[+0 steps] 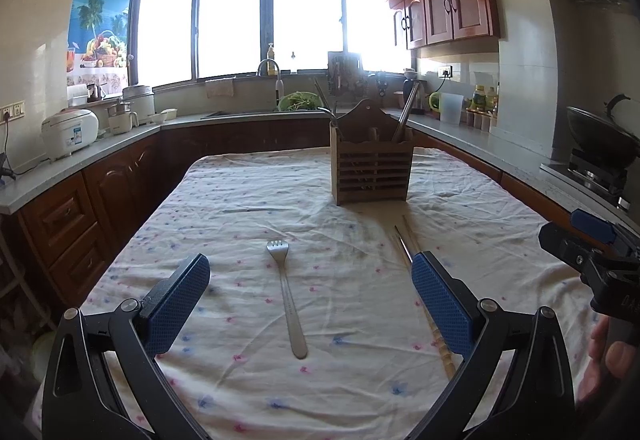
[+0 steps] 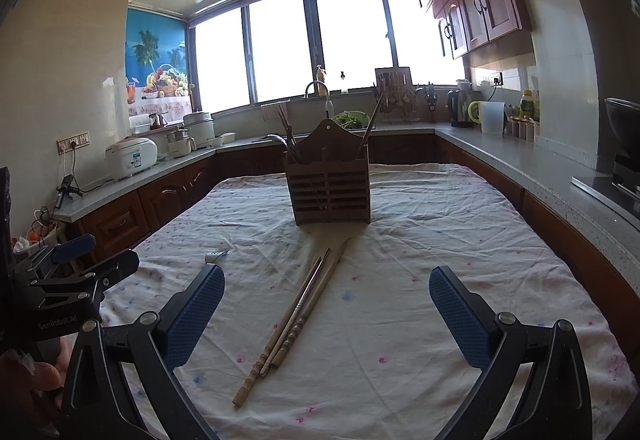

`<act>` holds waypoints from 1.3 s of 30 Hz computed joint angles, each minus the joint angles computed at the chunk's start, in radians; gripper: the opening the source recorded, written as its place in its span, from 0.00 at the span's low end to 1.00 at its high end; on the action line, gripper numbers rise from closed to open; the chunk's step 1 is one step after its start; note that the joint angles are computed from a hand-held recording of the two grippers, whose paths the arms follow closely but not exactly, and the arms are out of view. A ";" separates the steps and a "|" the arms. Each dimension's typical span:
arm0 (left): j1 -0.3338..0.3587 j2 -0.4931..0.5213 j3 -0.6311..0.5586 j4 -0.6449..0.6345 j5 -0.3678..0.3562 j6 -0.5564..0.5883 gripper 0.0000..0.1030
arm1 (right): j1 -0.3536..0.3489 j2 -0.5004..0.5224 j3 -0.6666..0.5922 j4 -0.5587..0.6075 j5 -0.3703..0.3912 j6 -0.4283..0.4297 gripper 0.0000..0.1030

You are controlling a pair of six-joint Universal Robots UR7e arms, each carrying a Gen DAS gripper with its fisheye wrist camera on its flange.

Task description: Organize utensils

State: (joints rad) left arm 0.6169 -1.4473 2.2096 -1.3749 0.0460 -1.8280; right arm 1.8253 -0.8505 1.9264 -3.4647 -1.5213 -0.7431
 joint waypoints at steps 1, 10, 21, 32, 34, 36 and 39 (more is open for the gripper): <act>0.001 0.001 -0.001 0.001 0.001 0.001 1.00 | 0.000 0.000 0.000 0.000 0.001 0.001 1.00; 0.004 0.010 -0.031 0.109 0.003 -0.085 1.00 | -0.002 -0.003 0.001 0.002 0.002 0.003 1.00; 0.006 0.013 -0.031 0.101 0.005 -0.080 1.00 | -0.001 -0.004 0.000 0.003 0.005 0.004 1.00; 0.010 0.022 -0.059 0.190 0.009 -0.144 1.00 | 0.001 -0.004 -0.009 0.009 0.007 0.008 1.00; 0.012 0.028 -0.076 0.248 0.011 -0.191 1.00 | 0.002 -0.003 -0.012 0.010 0.006 0.009 1.00; 0.012 0.027 -0.076 0.250 0.012 -0.191 1.00 | 0.002 -0.003 -0.015 0.011 0.007 0.011 1.00; 0.012 0.031 -0.087 0.297 0.012 -0.234 1.00 | 0.002 -0.003 -0.018 0.015 0.007 0.012 1.00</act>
